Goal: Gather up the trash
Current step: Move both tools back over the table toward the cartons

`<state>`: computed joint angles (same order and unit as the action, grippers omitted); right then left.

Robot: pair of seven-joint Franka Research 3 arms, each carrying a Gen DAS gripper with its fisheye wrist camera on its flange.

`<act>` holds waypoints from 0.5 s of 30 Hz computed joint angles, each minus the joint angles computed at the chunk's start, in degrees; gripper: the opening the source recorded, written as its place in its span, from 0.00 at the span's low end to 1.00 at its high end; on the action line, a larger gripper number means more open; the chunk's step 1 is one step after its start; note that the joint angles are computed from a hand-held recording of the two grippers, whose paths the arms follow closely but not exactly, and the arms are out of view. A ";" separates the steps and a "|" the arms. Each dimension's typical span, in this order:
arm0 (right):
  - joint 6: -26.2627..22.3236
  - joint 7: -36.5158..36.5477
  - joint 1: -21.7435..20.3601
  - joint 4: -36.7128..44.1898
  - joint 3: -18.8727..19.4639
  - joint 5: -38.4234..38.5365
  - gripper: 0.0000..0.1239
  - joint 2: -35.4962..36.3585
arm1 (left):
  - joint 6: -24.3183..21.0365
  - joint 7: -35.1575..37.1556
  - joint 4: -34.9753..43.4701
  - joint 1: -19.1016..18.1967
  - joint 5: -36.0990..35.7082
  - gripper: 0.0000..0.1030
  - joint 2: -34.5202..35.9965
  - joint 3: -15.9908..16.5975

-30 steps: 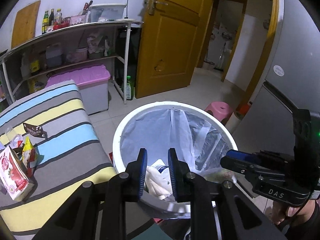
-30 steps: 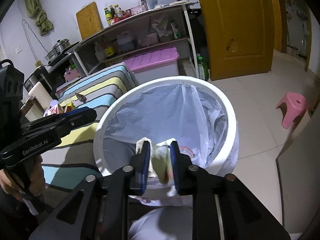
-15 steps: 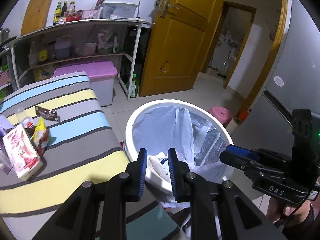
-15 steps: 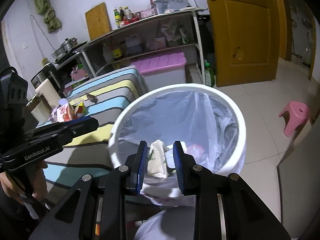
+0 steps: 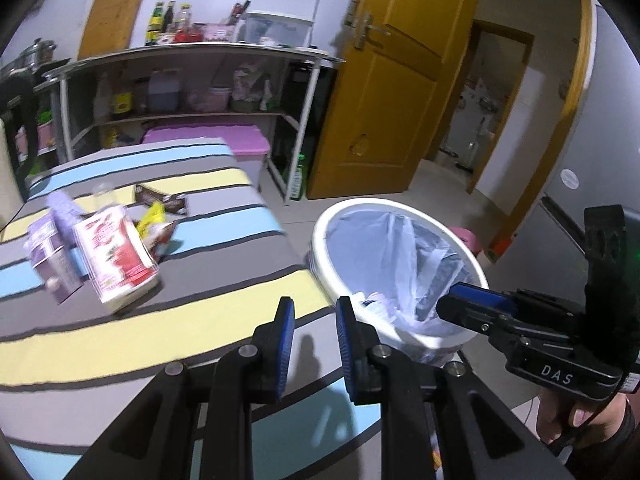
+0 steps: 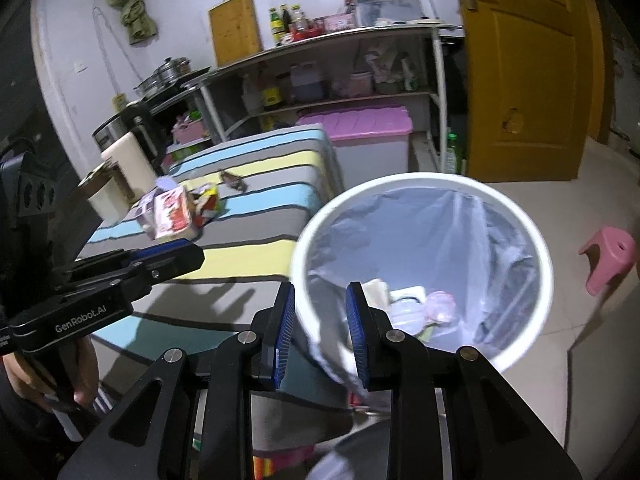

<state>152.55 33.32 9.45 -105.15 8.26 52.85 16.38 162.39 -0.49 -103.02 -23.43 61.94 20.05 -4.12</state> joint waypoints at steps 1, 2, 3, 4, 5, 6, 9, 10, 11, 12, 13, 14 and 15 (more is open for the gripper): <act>-0.31 -0.22 0.12 0.05 0.24 0.06 0.22 0.09 | -0.43 -1.45 -1.20 -0.35 0.94 0.20 -0.88 0.49; -0.82 -0.69 0.11 0.22 0.55 0.48 0.22 0.23 | -0.68 -2.80 -2.21 -0.45 1.88 0.20 -1.59 0.70; -1.32 -1.03 0.13 0.36 0.72 0.78 0.22 0.30 | -0.83 -4.11 -3.30 -0.34 2.74 0.20 -2.35 0.75; -1.69 -1.36 0.26 0.49 0.88 0.98 0.22 0.39 | -1.15 -5.28 -4.32 -0.11 3.42 0.20 -3.08 0.64; -1.84 -1.66 0.45 0.58 1.04 1.19 0.22 0.47 | -1.65 -6.69 -5.45 0.11 4.23 0.20 -3.93 0.51; -1.95 -1.74 0.70 0.63 1.13 1.27 0.22 0.50 | -2.15 -8.07 -6.54 0.43 5.02 0.20 -4.74 0.28; -3.24 -1.98 1.34 1.35 1.40 1.17 0.22 0.97 | -3.62 -11.84 -9.94 1.85 6.85 0.20 -7.24 -0.75; -3.40 -1.74 1.73 1.47 1.40 0.70 0.22 1.11 | -4.11 -13.10 -11.19 2.42 7.31 0.20 -8.18 -1.13; -4.11 -1.64 1.99 1.86 1.47 0.23 0.23 1.38 | -4.36 -13.95 -12.01 3.05 7.70 0.20 -8.77 -1.56; -4.84 -1.78 2.10 2.15 1.60 0.07 0.28 1.58 | -4.83 -14.57 -12.73 3.57 7.77 0.20 -9.35 -2.07; -5.51 -1.92 2.36 2.46 1.77 -0.24 0.32 1.77 | -5.23 -15.09 -13.46 4.12 7.76 0.20 -9.93 -2.49; -5.78 -2.09 2.54 2.60 1.86 -0.34 0.36 1.85 | -5.50 -15.72 -14.54 4.71 7.78 0.20 -10.81 -2.79; -5.96 -2.34 2.86 2.92 2.04 -0.52 0.36 2.05 | -5.79 -16.03 -15.14 5.26 7.76 0.20 -11.33 -3.15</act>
